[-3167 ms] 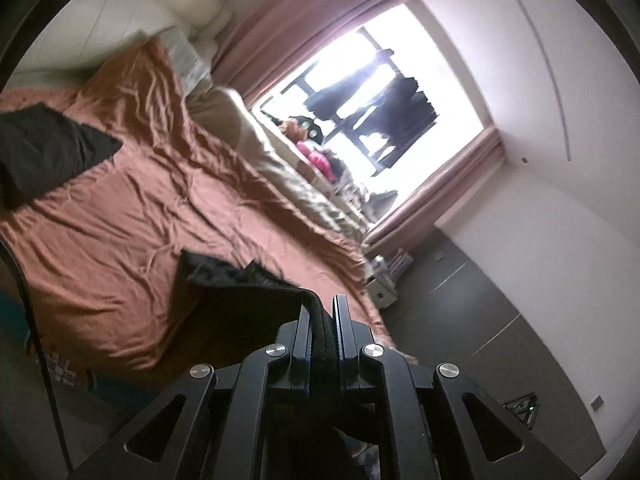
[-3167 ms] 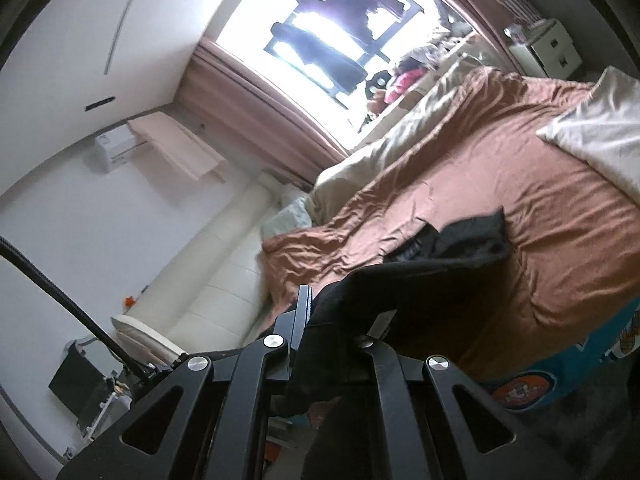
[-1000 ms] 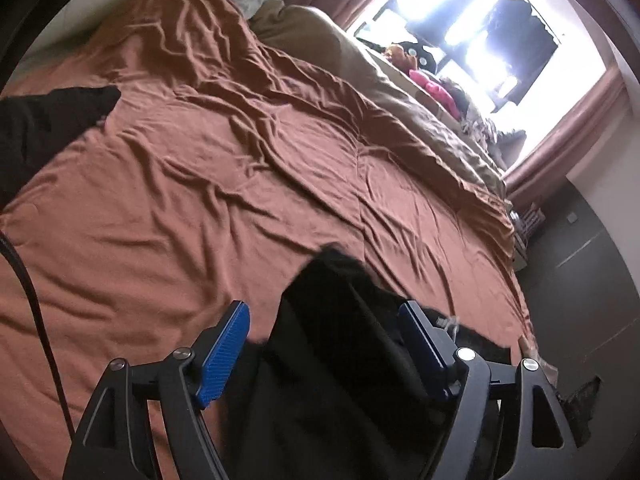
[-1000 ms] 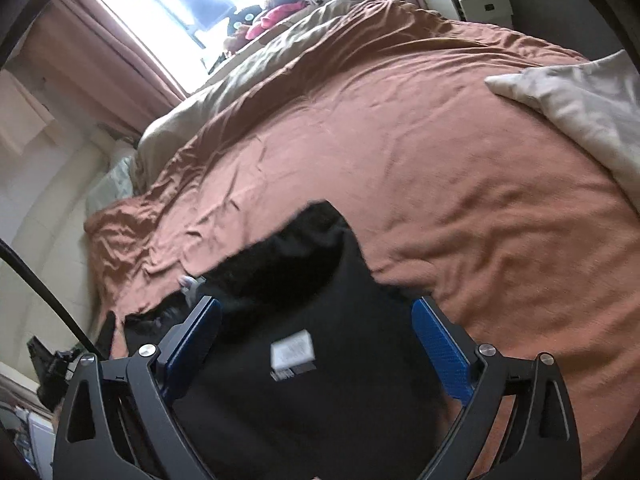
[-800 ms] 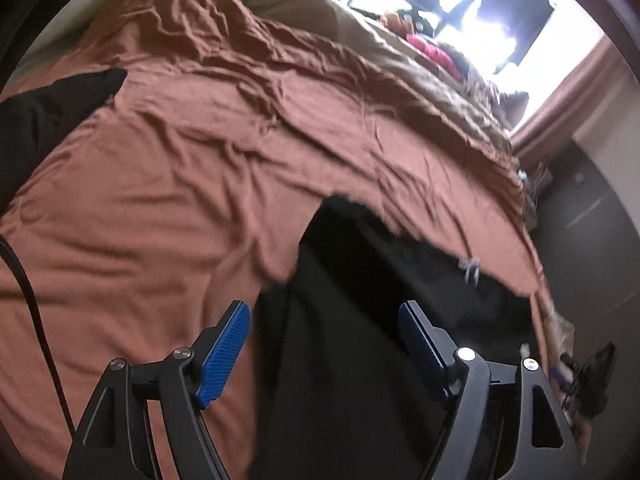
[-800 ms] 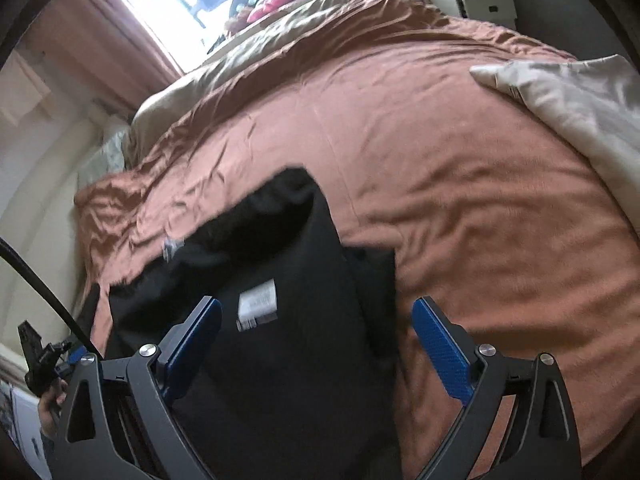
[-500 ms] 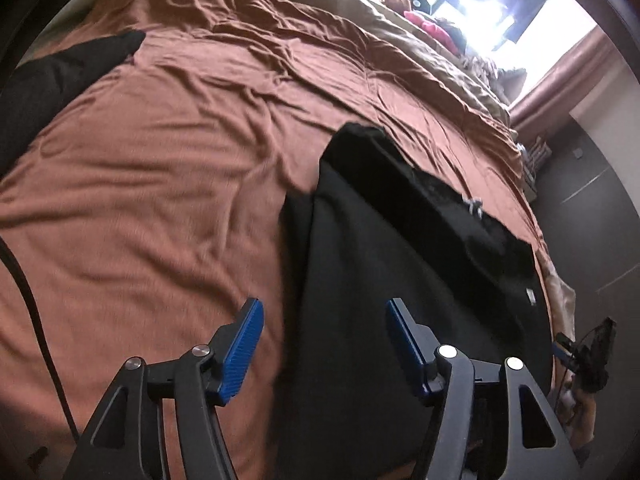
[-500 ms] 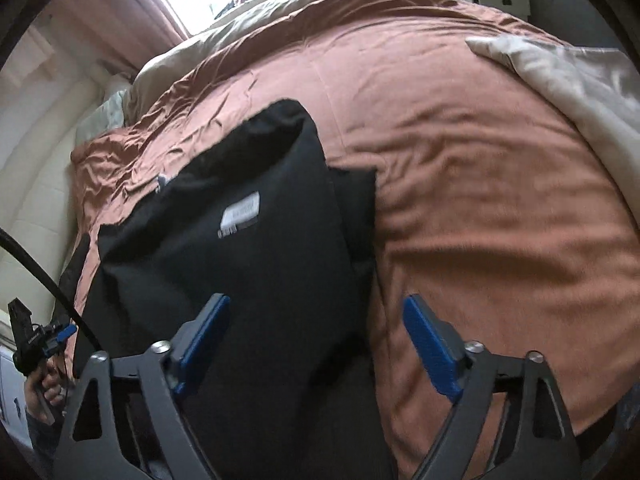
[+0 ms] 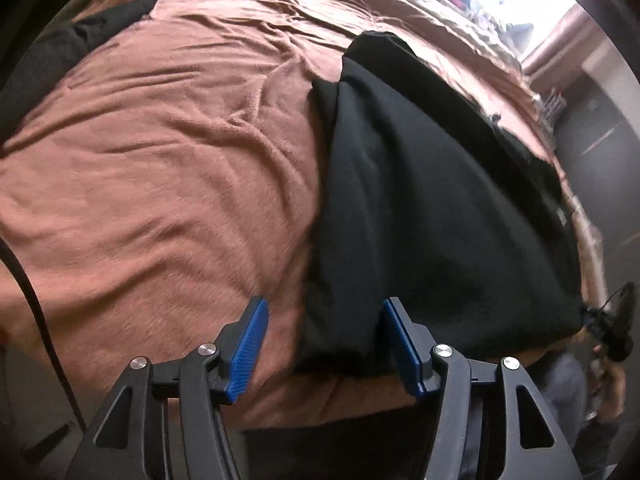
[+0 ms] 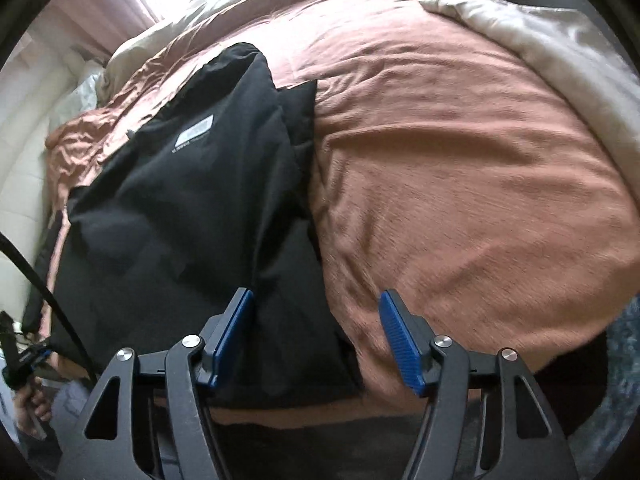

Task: Fold large clothes
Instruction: 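Open both grippers and smooth the folded shirt flat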

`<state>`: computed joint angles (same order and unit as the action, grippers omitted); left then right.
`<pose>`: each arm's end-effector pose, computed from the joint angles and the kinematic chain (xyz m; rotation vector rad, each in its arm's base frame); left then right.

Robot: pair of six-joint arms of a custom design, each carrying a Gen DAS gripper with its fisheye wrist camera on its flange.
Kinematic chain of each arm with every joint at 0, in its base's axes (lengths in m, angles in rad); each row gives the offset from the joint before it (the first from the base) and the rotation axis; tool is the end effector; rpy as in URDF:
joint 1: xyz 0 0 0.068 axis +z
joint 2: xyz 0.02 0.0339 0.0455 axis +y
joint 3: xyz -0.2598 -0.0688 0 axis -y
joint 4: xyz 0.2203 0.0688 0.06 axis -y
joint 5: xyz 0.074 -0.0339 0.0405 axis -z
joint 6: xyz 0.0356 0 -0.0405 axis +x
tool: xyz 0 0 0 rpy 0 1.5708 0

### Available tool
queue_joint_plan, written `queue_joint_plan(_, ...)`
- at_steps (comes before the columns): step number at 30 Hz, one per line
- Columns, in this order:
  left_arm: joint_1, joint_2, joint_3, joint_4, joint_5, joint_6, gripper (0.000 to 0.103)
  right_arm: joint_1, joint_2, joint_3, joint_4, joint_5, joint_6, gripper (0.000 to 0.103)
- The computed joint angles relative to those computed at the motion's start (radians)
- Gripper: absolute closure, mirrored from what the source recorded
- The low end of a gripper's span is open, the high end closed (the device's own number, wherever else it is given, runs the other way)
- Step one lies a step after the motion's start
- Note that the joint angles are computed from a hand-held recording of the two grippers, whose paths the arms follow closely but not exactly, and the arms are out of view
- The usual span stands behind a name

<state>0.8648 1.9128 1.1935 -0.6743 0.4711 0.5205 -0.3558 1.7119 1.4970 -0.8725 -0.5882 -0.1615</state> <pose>0.2271 0.2414 0.1542 -0.4038 2.6565 -0.3438 0.3188 -0.0974 0.2906 0.0561 2.4810 0.5686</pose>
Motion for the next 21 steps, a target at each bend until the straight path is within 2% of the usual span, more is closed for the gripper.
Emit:
queue_joint_plan(4, 0.017, -0.076, -0.041, 0.024, -0.045, -0.006, 0.043, -0.015, -0.082, -0.007, -0.042, 0.049, 0.000, 0.040)
queue_joint_plan(9, 0.054, -0.156, -0.050, 0.000, 0.035, -0.008, 0.043, -0.035, -0.189, 0.007, -0.101, -0.013, -0.023, 0.040)
queue_joint_plan(12, 0.025, -0.218, -0.073, 0.006, 0.065, -0.020, 0.043, -0.008, -0.242, 0.015, -0.134, -0.041, -0.033, 0.040)
queue_joint_plan(15, -0.021, -0.269, -0.095, 0.001, 0.089, -0.030, 0.043, 0.051, -0.265, 0.037, -0.156, -0.054, -0.027, 0.040)
queue_joint_plan(21, -0.145, -0.275, -0.140, 0.052, 0.069, -0.081, 0.043, 0.260, -0.216, 0.087, -0.142, 0.027, 0.019, 0.040)
